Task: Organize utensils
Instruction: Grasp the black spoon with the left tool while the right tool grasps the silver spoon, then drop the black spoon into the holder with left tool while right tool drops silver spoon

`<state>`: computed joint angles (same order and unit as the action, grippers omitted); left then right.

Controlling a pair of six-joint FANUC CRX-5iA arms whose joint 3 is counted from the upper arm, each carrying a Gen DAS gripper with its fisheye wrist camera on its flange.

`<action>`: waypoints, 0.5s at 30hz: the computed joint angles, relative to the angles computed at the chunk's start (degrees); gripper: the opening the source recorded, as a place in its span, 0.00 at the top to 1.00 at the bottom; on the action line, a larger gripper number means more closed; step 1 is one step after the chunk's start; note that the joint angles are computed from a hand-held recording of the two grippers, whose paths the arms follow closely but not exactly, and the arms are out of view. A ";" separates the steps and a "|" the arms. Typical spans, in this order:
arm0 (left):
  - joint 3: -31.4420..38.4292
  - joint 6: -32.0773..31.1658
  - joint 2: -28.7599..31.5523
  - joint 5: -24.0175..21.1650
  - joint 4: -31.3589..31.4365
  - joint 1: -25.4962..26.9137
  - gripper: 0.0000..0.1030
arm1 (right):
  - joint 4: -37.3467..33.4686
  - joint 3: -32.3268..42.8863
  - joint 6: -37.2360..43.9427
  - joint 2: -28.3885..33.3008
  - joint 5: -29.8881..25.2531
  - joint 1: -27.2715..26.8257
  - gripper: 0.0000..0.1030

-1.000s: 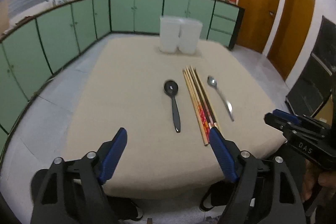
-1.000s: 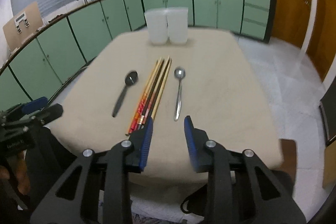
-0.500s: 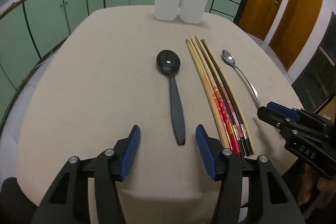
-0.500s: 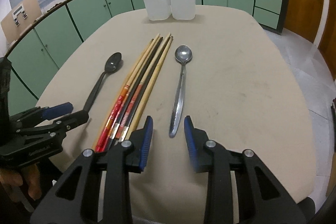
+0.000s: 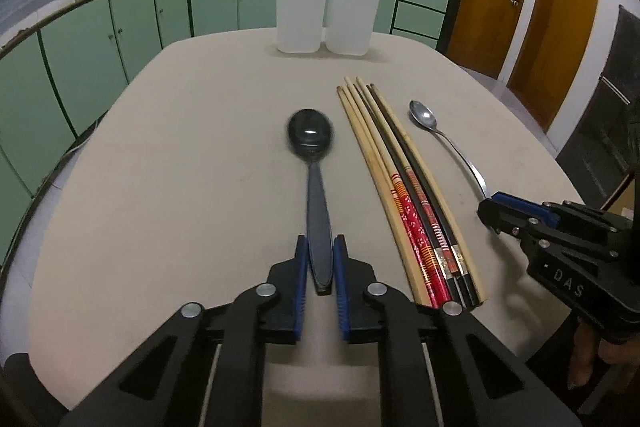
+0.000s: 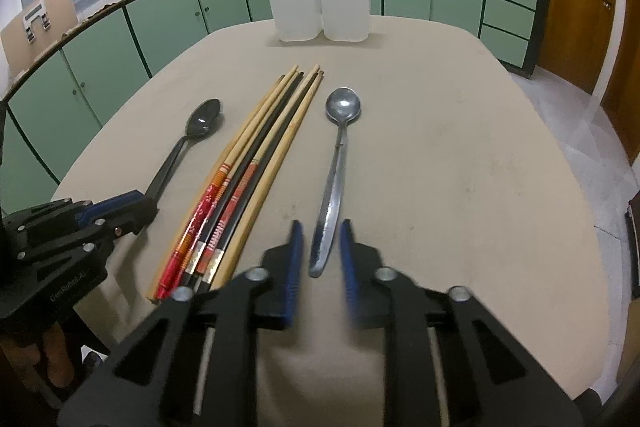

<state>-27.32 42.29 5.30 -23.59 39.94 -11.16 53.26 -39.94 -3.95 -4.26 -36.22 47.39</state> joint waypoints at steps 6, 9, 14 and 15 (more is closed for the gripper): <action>1.93 1.17 -0.11 -3.16 -0.29 0.90 0.88 | 1.09 0.49 0.02 -1.57 -1.08 0.09 0.91; 2.08 -0.99 -1.43 -3.03 1.81 1.07 0.88 | 3.05 1.01 -0.37 -3.05 -2.11 0.12 0.92; 2.36 -4.62 -2.61 -2.30 5.07 1.11 0.88 | 4.09 2.98 0.93 -4.11 -2.32 -0.93 0.92; 2.63 -5.07 -2.61 -2.40 5.51 1.20 0.88 | 3.88 3.65 1.80 -4.03 -2.20 -1.27 0.93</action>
